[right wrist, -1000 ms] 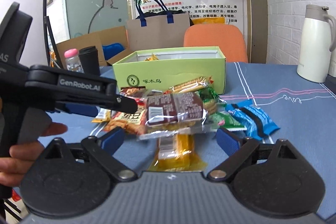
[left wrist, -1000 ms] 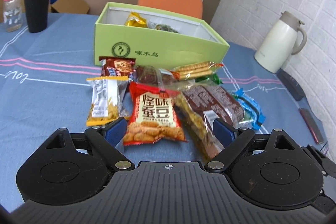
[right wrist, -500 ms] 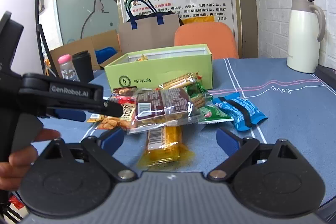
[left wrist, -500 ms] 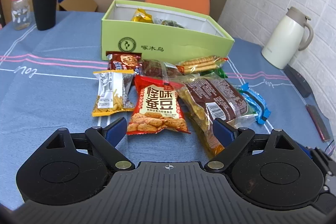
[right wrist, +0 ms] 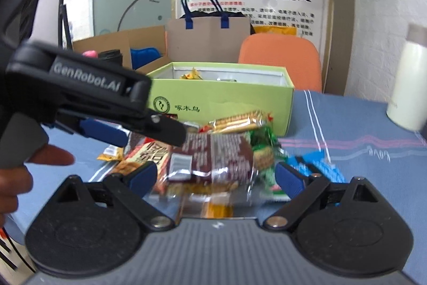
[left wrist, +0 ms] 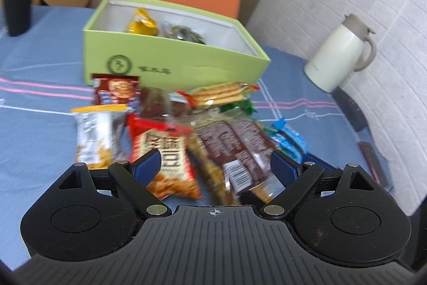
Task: Organize snacks
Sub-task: 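Grasp the brown bread packet with the left gripper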
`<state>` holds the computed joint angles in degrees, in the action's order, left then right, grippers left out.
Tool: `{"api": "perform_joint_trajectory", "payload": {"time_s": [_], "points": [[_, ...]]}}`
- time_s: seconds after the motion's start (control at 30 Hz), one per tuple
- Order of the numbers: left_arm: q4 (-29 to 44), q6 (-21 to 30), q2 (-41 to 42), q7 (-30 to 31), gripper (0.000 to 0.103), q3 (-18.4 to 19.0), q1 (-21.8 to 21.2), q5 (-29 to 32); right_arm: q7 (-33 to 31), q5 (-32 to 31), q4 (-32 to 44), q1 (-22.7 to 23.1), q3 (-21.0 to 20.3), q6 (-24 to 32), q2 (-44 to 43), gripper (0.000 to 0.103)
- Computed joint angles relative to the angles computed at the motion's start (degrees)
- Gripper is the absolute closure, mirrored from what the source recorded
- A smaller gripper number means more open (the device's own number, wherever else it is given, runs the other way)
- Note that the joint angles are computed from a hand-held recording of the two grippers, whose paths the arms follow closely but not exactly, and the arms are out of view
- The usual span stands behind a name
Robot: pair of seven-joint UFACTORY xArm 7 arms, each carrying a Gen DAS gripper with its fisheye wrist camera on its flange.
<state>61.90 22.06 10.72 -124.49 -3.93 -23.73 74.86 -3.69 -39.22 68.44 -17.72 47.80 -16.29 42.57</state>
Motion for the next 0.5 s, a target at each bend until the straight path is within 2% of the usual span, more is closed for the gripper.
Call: {"api": "perform_joint_trajectory", "payload": {"time_s": [0.1,0.23,0.3,0.37,0.5], "points": [[2.0,-5.4,2.7,1.5,0.03,1.1,1.5,-0.7,-3.0,-0.5,3.8,0.0,2.2,4.9,3.9,0.01],[3.4,-11.2,5.8,7.3,0.049,2.8,2.3,-5.8,-7.4,1.1,6.9,-0.8,6.1,9.4,8.7,0.01],[3.7,-12.7,6.7,7.0,0.054,4.5,1.2,-5.8,-9.4,2.1,7.8,-0.8,7.2,10.9,9.9,0.01],[3.6,-13.9,6.8,5.0,0.059,6.8,-0.6,-4.0,-11.0,3.2,7.5,-0.9,7.9,10.6,10.5,0.01],[2.4,-12.2,5.1,4.8,0.064,7.9,-2.0,-3.7,-12.3,6.3,4.7,0.1,7.0,7.7,7.7,0.009]]}}
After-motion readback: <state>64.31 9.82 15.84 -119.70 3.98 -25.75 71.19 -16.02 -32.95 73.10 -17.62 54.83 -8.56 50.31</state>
